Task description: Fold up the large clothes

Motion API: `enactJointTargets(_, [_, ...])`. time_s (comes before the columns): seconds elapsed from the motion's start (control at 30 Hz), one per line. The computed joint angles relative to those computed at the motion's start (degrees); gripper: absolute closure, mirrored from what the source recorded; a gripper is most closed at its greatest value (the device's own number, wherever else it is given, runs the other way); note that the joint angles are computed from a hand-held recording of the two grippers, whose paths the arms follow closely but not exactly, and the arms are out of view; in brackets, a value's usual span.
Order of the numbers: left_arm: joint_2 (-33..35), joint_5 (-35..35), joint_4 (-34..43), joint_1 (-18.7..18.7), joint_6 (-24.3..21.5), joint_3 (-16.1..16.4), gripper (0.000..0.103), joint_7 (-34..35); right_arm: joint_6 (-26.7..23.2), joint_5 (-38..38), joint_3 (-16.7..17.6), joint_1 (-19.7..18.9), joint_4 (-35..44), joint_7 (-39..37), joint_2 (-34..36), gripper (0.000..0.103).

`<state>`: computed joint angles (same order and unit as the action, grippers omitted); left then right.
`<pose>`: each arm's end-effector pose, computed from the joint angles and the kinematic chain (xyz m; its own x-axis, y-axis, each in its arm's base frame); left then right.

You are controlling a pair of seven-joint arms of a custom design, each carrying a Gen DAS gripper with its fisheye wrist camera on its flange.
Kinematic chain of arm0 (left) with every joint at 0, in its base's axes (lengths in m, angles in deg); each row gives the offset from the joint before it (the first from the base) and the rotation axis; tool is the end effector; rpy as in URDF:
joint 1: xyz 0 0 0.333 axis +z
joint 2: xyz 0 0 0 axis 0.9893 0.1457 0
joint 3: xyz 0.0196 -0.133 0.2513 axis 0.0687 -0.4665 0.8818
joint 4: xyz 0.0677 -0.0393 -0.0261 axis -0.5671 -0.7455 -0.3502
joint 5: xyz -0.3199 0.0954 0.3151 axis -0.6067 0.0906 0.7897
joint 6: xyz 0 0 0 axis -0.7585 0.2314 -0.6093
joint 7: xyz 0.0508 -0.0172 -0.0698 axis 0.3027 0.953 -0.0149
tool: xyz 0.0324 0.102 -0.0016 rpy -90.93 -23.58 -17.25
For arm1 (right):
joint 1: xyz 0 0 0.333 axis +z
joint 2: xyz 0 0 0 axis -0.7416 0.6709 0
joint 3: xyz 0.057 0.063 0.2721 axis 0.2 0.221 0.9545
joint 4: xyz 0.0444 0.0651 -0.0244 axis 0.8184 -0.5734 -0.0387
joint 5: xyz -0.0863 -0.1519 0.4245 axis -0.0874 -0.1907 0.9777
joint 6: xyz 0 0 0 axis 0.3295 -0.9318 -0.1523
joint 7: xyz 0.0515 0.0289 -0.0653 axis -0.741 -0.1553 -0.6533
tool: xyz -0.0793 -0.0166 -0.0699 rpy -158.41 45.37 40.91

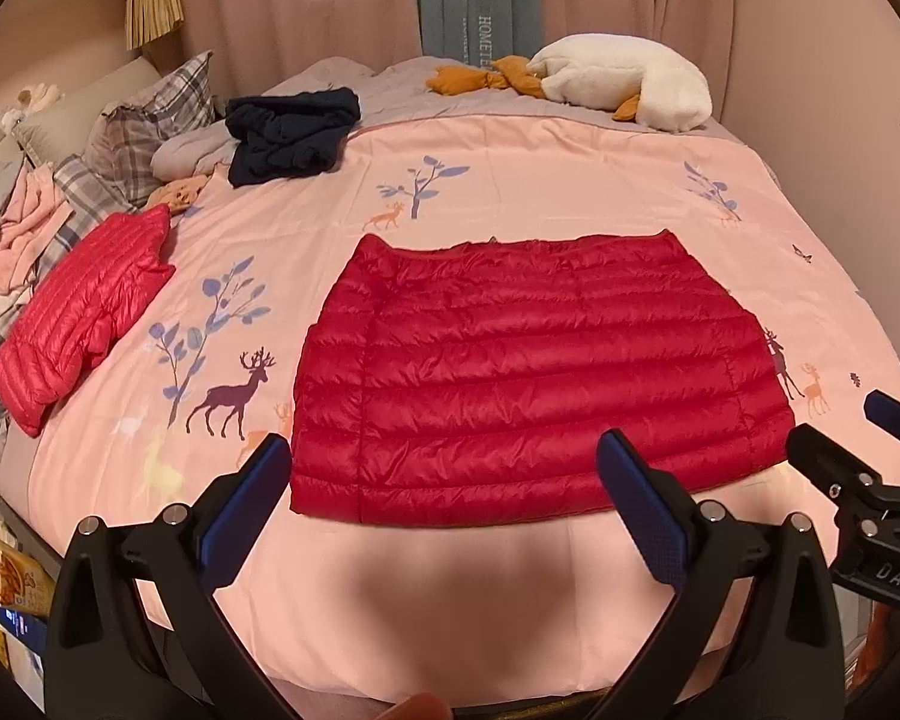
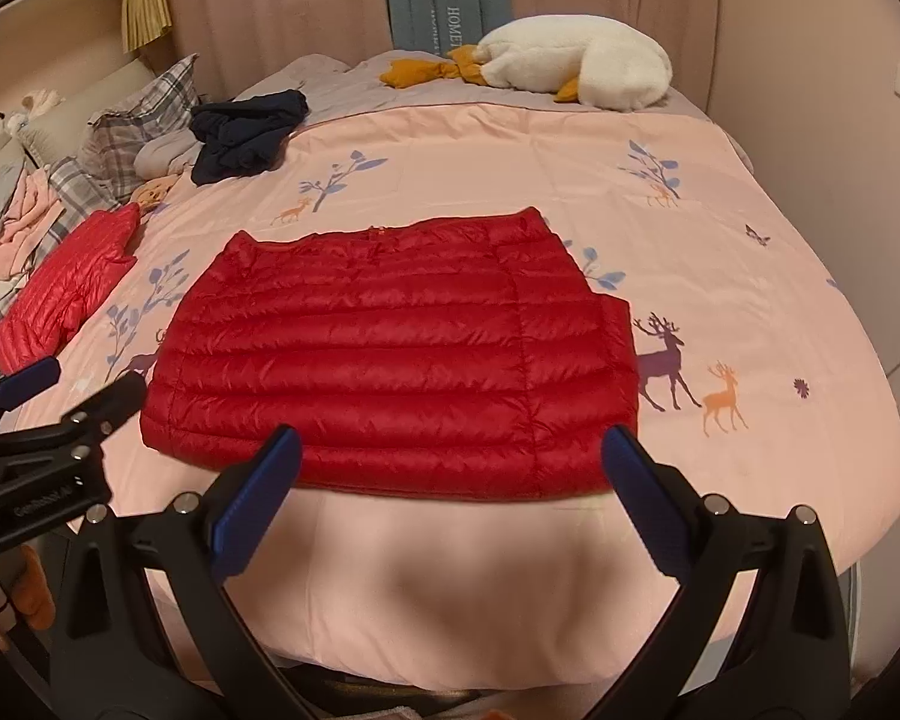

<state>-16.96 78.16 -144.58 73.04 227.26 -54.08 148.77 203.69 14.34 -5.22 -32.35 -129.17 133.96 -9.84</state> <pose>0.7076 -0.1817 0.5462 -0.0905 -0.9942 -0.0578 -0.7402 0.1060 -0.6640 0.6748 0.2205 0.5189 -0.0498 -0.9973 -0.0544 -0.7384 0.0735 -0.6703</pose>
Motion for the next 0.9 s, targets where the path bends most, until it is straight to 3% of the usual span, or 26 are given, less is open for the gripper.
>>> enactJointTargets(0.27, [0.99, 0.41, 0.89, -0.26, -0.96, 0.11, 0.001, 0.52, -0.10, 3.61, 0.14, -0.57, 0.23, -1.30, 0.40, 0.002])
enactJointTargets(0.9, [0.22, 1.50, -0.18, -0.52, -0.54, 0.11, 0.001, 0.44, 0.60, 3.22, 0.11, -0.33, 0.19, -1.33, 0.26, 0.002])
